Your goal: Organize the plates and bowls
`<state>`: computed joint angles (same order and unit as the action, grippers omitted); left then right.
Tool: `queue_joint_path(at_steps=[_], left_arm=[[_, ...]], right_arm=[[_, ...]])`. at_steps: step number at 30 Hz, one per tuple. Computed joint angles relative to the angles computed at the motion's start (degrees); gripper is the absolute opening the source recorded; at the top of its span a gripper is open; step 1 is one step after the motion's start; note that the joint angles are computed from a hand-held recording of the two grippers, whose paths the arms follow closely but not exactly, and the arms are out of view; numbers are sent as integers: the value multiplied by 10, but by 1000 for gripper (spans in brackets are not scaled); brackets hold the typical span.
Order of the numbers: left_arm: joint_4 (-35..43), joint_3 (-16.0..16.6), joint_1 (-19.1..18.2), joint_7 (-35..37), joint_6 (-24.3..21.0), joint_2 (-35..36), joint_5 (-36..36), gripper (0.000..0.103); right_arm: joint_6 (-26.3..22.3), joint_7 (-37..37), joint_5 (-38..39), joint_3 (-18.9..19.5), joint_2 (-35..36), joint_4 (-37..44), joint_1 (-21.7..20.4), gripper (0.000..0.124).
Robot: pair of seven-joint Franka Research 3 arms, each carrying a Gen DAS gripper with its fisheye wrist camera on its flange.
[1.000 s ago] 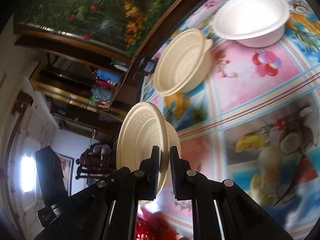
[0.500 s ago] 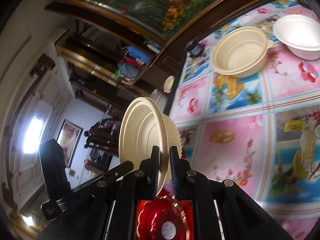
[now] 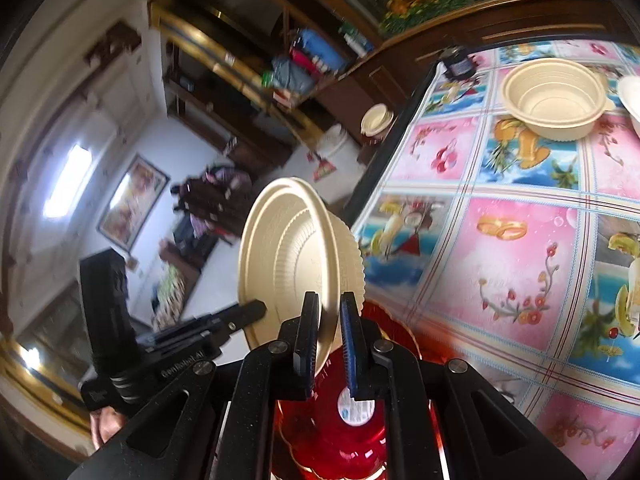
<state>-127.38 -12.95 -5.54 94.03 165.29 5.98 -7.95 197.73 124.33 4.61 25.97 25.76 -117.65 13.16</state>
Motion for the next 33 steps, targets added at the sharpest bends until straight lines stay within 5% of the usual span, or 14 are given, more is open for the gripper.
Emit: queue_joint_path(at_steps=[10, 33], left_arm=[[-27, 3, 2, 24, -22, -8, -21, 17], [-58, 19, -7, 13, -71, -22, 61, 19]], right_arm=[[-113, -64, 23, 13, -3, 21, 2, 11], [-263, -238, 119, -71, -3, 60, 106, 16]])
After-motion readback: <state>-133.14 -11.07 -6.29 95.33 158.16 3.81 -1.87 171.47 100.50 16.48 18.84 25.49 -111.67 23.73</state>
